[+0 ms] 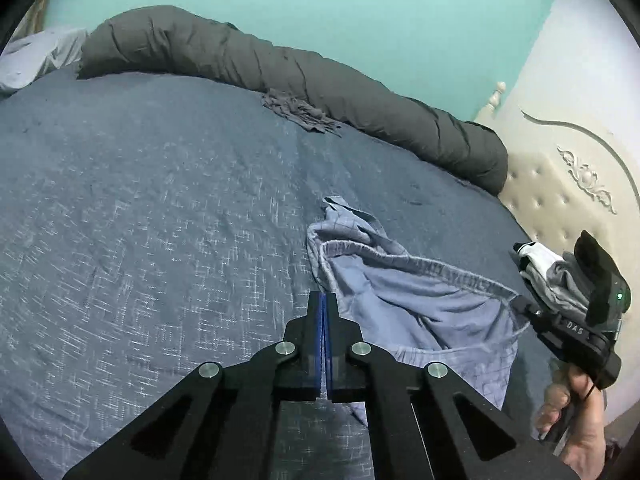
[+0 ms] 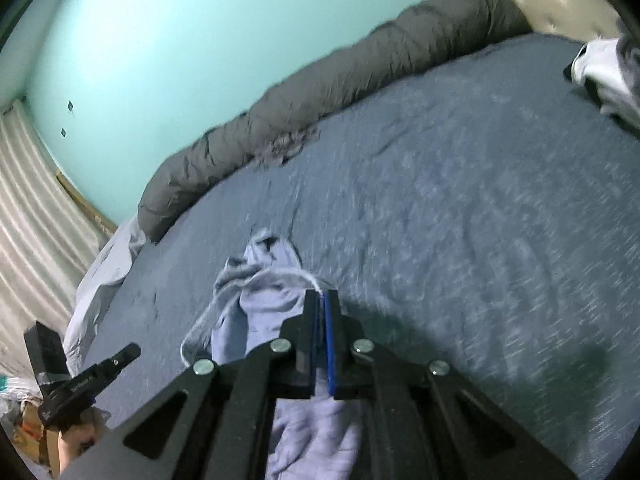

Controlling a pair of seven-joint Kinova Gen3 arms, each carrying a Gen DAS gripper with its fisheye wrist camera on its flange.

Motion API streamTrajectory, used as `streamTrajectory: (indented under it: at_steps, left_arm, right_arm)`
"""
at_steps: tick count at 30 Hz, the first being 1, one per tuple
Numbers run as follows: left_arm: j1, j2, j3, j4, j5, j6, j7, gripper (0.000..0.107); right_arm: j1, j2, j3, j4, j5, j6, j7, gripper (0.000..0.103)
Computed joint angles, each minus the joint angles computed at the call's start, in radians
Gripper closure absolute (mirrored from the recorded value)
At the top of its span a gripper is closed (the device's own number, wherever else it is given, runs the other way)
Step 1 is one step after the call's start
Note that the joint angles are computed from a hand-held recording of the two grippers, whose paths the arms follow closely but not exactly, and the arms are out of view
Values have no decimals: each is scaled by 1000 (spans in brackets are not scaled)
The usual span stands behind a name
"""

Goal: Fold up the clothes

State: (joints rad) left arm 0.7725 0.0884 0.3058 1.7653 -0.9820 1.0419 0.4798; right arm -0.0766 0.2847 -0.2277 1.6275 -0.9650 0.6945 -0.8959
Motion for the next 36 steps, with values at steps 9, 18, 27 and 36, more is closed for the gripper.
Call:
streamTrajectory:
  at_steps: [9,18,27,36]
  left_arm:
    - [-54,17,-42,27,76,-180,-40,107]
    - [-44,28,-53,38,76,-193,-11,91]
    - [-45,31,-61,38,91,-191,-26,85]
    - [-41,31,-62,35,96,-173,-20,81]
  right_arm:
    - [-10,-11,18,20,66,-75,-74,100]
    - [26,-1,26,18,105,-108,-151,100]
    - [-4,-19,30,-9,243,-78,-280,61]
    - [-92,30,34,-67,381,96,-351,45]
